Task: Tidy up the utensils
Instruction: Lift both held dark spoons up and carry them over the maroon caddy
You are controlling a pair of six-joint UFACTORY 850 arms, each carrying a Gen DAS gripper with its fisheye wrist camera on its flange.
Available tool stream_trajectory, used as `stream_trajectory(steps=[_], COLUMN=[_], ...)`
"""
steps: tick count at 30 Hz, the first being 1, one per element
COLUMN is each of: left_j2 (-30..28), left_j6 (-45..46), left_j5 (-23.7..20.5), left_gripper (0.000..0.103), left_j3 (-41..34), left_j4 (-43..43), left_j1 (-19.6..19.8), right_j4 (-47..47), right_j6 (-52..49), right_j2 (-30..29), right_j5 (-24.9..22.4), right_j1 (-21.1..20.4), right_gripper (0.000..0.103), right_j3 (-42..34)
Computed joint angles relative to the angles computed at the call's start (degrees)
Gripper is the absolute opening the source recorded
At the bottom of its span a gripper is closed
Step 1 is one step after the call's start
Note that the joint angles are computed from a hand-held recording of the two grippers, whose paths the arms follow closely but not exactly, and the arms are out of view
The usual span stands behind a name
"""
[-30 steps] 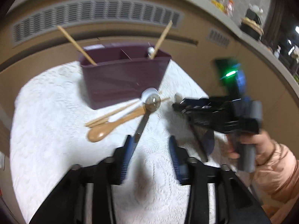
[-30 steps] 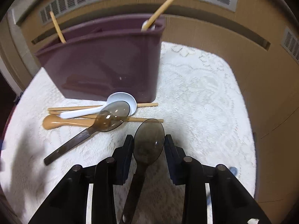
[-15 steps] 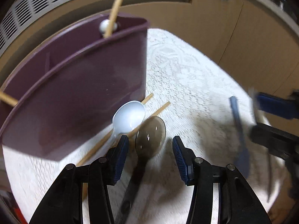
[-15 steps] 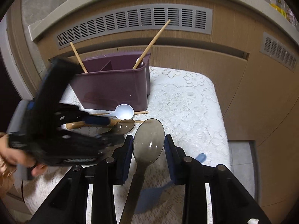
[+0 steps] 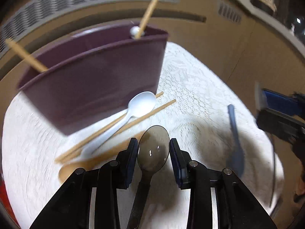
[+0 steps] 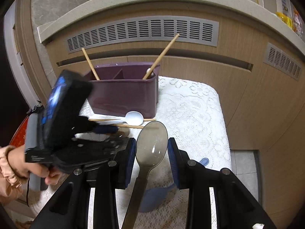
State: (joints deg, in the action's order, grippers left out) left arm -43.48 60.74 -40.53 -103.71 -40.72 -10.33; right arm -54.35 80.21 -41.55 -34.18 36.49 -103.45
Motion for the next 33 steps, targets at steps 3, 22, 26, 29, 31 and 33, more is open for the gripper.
stream_trajectory(steps=[3,22,26,29,31,33], left_j2=[4.87,17.93,17.29,15.64,13.67,11.23], left_j6=[6.77,26.66,28.69,30.92,33.03,32.95], left_j5=[2.24,-4.85,-7.49,-7.95,-7.51,-6.83], left_gripper=[0.035,0.035,0.035,0.035,0.035,0.035], left_j3=[6.17,14.91,8.91,3.20,-1.07,-5.16], left_j4=[-7.79,-36.26,-40.96,-45.92,-49.47,-50.65], left_j1=[1.91,9.44,9.90,9.74,9.31,8.84], right_j4=[0.14,-11.06,-20.26,-27.67,-29.53,-30.10], right_j6=[-0.88,3.52,5.32,6.12,4.25,2.52], right_j2=[0.02,2.18,2.24,0.85,-2.08,-5.19], right_j5=[0.31,-2.70,-6.69,-9.20,-9.92,-10.00], right_j1=[0.34,4.19,4.80,4.47,3.73,2.96], right_gripper=[0.031,0.031,0.031,0.031,0.031,0.031], right_j3=[-0.26,-1.01,-5.22,-11.29,-17.98,-23.97])
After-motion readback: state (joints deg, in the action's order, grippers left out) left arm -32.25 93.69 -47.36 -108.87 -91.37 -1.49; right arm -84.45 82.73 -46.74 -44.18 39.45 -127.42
